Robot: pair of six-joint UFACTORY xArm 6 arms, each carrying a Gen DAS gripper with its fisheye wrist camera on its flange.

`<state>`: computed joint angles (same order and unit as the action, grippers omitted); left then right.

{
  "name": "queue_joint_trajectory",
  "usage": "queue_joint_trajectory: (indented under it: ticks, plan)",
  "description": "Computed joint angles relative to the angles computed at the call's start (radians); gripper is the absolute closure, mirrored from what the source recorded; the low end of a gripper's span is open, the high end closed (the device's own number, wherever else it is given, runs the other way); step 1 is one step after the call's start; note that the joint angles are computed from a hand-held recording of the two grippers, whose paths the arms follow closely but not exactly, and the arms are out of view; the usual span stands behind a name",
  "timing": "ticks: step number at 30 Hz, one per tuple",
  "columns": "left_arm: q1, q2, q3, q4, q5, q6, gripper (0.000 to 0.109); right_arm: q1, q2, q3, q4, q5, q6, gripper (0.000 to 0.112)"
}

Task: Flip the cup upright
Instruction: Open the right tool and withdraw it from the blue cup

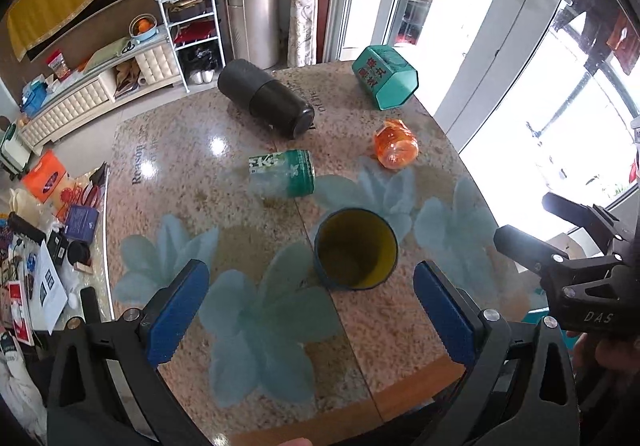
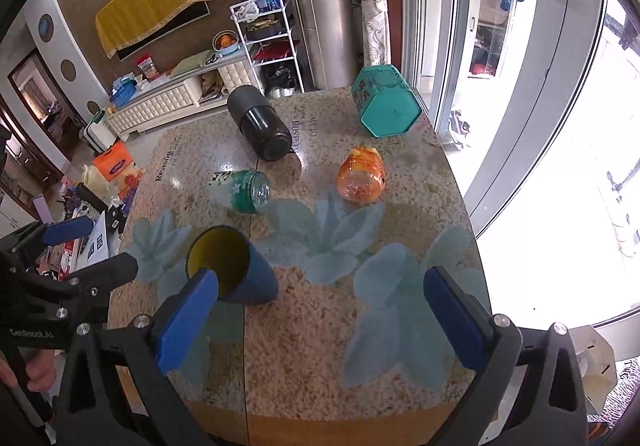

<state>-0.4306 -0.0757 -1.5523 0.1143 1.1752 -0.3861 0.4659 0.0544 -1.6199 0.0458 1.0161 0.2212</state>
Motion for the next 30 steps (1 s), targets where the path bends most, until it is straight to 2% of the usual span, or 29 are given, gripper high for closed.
queue_joint_trajectory:
  ticks: [6, 30]
  plan:
    - [-0.001, -0.018, 0.005, 0.010, 0.030, -0.012, 0.006, 0.001, -0.007, 0.000, 0.019, 0.005, -0.004, 0.009]
    - [-0.006, -0.047, 0.008, 0.005, 0.019, -0.016, 0.006, 0.015, -0.021, 0.021, -0.002, -0.024, 0.004, 0.009]
